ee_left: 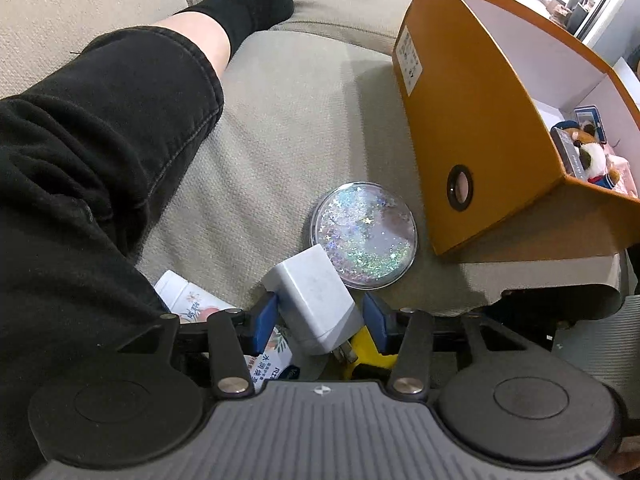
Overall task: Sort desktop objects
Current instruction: 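Grasp the yellow tape measure with the right gripper while the left gripper reaches for the white charger, then grasp the white charger with the left gripper while the right gripper holds the tape measure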
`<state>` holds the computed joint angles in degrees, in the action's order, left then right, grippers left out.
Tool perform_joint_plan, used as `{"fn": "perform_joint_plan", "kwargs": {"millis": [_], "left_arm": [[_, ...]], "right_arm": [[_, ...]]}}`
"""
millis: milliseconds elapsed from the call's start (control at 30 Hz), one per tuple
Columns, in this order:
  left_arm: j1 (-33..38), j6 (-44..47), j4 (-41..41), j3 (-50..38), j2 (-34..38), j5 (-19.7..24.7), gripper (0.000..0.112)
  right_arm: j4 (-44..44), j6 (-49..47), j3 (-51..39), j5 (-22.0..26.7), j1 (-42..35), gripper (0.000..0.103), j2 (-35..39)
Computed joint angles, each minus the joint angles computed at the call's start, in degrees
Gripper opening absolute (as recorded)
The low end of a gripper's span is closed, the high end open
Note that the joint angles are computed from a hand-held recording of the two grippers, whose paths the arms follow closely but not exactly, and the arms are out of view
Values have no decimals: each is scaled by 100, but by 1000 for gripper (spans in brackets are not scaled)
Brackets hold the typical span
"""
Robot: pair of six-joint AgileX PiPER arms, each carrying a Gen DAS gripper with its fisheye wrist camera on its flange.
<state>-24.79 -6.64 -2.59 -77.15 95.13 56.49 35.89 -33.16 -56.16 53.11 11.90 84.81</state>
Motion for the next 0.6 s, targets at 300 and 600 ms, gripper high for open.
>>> {"fn": "perform_joint_plan", "kwargs": {"millis": [300,600], "left_arm": [[138,367,-237,252,-239,-156,45],[343,1799,-1442,625,-664,-178,16]], "right_arm": [[-2,60,91,396,-318,27,-433],[-821,611,240,401,-1022,23,-1319]]}}
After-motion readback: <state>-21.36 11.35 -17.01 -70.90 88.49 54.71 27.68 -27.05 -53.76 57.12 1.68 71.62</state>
